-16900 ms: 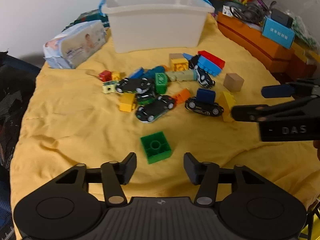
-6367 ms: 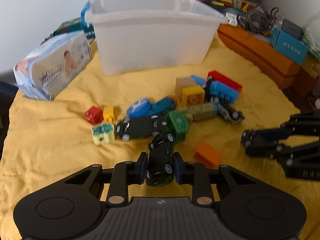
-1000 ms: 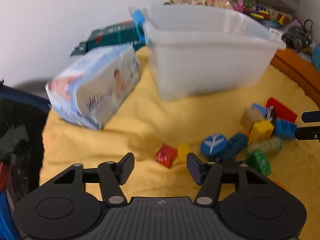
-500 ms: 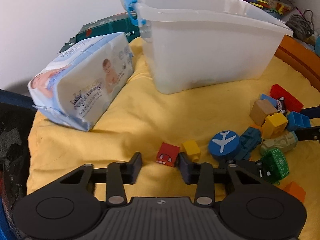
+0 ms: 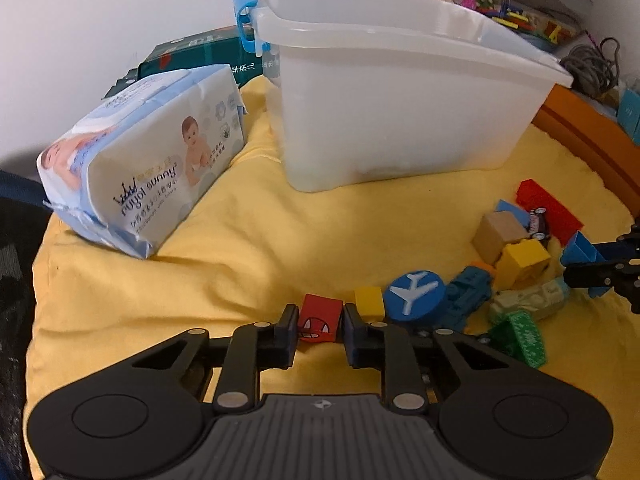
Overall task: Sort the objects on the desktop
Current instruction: 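Carry the red cube and blue brick over the bin and release both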
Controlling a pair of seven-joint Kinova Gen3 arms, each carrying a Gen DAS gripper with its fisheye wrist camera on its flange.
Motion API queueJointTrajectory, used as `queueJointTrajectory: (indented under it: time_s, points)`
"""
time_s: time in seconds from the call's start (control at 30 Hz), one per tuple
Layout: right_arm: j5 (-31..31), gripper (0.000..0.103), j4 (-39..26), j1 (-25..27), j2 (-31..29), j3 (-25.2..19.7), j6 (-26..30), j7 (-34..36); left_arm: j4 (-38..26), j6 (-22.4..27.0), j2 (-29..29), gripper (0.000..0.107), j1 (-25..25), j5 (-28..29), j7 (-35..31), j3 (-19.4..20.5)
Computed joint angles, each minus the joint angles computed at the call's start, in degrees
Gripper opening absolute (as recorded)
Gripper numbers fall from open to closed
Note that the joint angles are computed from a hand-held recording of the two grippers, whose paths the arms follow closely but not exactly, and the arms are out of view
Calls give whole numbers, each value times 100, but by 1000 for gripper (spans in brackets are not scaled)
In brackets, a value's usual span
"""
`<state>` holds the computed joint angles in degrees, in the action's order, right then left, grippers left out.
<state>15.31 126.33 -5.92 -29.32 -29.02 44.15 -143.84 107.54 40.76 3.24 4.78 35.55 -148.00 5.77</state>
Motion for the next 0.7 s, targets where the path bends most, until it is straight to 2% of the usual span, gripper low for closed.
queueJointTrajectory:
  time_s: [0.23, 0.37, 0.53, 0.7]
  points:
    - [-187, 28, -89, 320, -609, -214, 249, -354, 45, 390, -416, 26, -107, 317, -30, -212]
    - [-267, 28, -254, 649, -905, -296, 275, -419, -90, 527, -682, 26, -28, 354, 266, -286]
    - [-227, 28, -605, 920, -830, -41, 93, -113, -600, 645, -728, 26, 201, 355, 718, -219]
    - [-300, 28, -1134, 894, -358, 616, -93, 312, -1423, 603, -421, 26, 444, -28, 1522, 4]
